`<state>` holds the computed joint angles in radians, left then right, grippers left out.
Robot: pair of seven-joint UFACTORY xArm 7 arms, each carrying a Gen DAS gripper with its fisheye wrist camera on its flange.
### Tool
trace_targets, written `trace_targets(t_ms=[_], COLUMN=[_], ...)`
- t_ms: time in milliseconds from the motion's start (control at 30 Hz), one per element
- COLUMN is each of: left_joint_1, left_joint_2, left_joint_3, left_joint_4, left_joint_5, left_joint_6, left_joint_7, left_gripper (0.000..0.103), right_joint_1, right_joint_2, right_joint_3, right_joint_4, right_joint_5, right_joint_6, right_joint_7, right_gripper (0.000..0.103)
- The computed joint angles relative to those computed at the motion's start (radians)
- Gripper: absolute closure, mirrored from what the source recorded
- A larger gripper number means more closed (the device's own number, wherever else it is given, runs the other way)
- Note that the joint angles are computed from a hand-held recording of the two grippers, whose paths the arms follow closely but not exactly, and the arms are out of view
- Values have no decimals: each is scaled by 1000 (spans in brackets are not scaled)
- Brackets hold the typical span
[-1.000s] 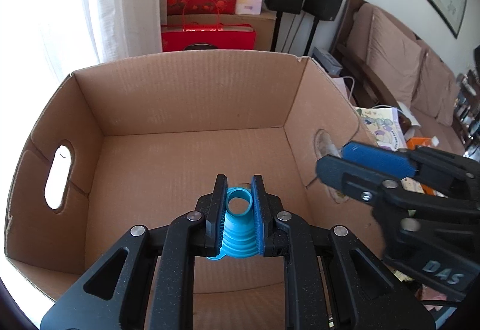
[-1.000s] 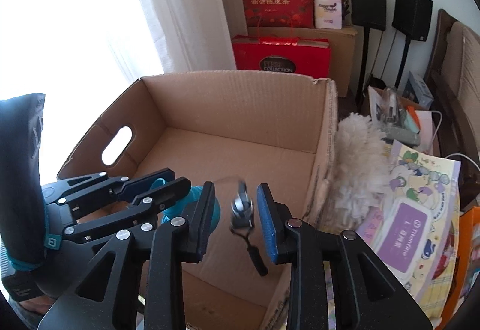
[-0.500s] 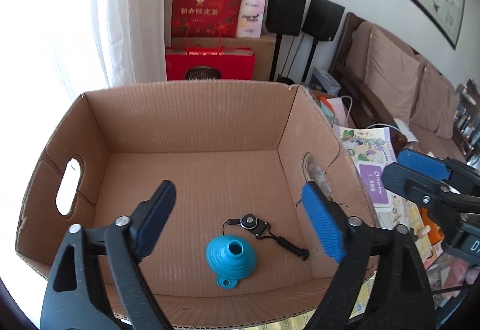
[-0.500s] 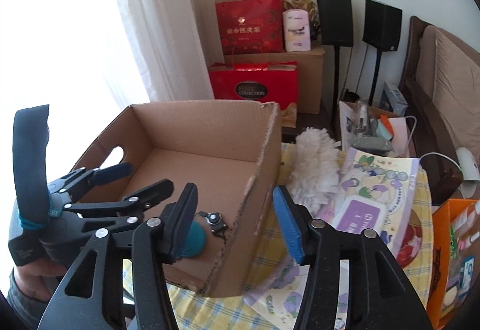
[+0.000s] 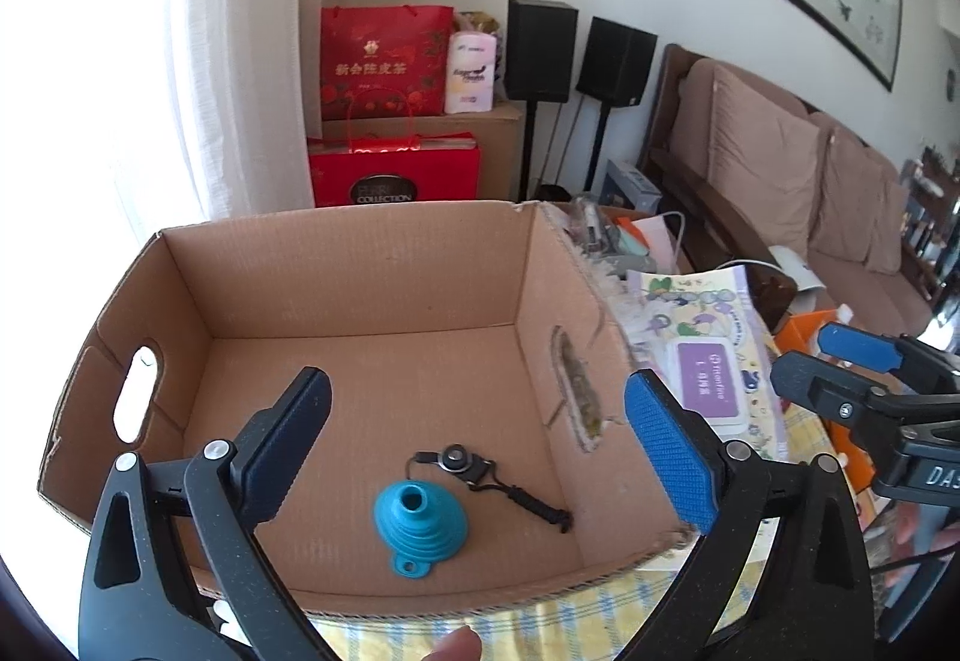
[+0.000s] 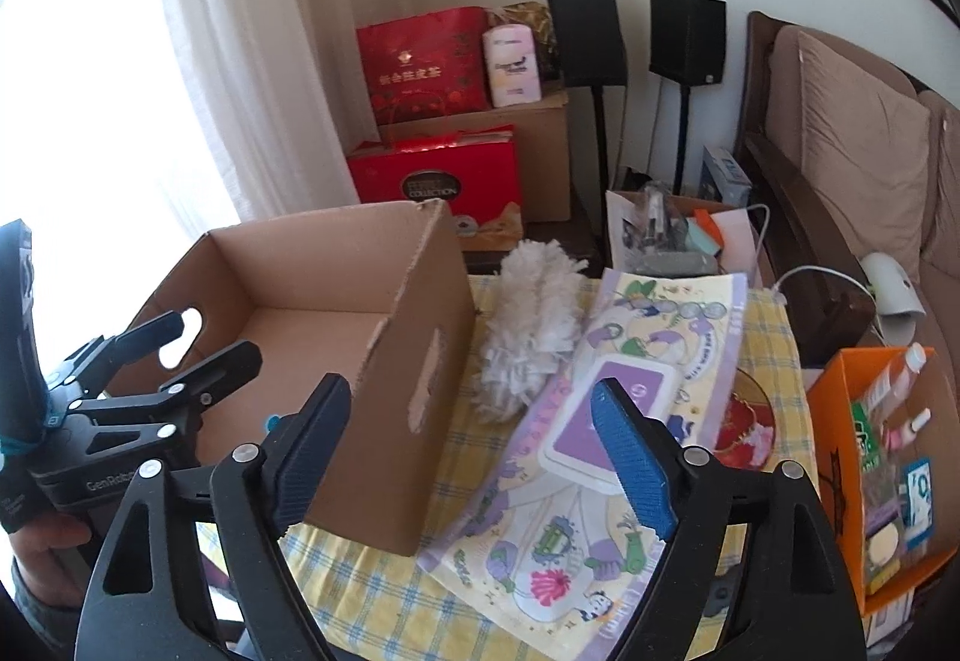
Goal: Organize objects
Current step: 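Move both tools back over the table toward the small caps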
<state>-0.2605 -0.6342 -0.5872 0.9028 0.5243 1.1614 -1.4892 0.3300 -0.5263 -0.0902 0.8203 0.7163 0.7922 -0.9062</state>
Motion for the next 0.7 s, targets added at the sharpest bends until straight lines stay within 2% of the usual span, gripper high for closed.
trace_targets(t_ms=[167,500,700], left_joint_1=[-4,-14,-43], left_joint_2=[23,103,188], left_joint_3=[0,-32,-31], left_joint_4=[24,85,109], left_joint_5=[-6,31,60], left_joint_6=[-40,-117,-199], left_joint_7=[-7,-28,-68], left_gripper=[0,0,0], right_joint_1=[-27,-89,-150], right_joint_2=[-17,-20,-3], right_joint_3=[-9,-80,-119], right_joint_4=[-17,-13,0], right_joint_5=[-28,-69,-84], right_joint_6=[-27,-8,8], right_joint_7=[-10,-47,-70], right_gripper=[9,8,8])
